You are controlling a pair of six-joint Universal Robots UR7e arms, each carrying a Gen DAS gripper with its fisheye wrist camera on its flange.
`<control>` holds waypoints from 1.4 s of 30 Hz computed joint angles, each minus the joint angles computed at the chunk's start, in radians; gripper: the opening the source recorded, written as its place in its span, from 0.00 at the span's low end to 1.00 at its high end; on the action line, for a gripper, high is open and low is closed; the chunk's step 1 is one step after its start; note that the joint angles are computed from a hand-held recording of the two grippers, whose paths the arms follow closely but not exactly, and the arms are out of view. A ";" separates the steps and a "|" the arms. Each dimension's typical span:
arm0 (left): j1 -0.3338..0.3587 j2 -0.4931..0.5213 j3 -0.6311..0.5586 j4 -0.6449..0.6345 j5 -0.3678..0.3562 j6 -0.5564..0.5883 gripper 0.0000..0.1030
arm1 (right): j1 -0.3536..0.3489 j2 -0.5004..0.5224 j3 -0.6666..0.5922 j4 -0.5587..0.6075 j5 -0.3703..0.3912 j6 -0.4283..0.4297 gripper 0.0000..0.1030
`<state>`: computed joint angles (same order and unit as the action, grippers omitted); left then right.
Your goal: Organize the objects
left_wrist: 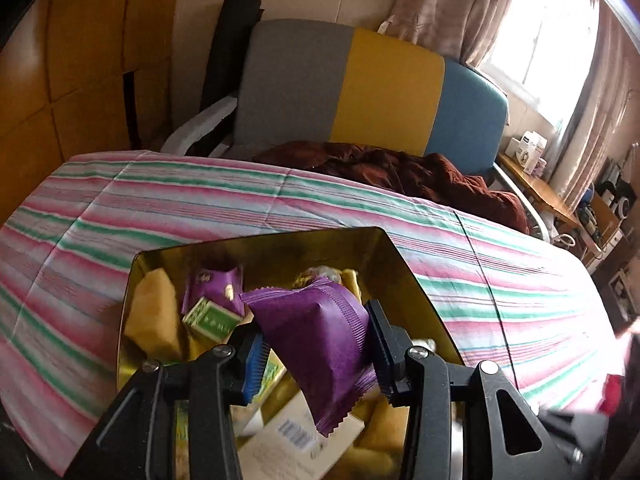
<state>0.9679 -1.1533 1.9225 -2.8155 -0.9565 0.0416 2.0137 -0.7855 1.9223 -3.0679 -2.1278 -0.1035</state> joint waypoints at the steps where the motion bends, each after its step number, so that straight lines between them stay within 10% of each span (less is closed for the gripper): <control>1: 0.005 0.015 -0.015 0.008 0.001 -0.001 0.44 | 0.000 0.007 -0.002 0.001 0.001 -0.001 0.41; 42: -0.117 -0.178 0.293 -0.236 0.232 -0.003 0.76 | 0.003 0.065 -0.014 -0.149 -0.111 0.019 0.50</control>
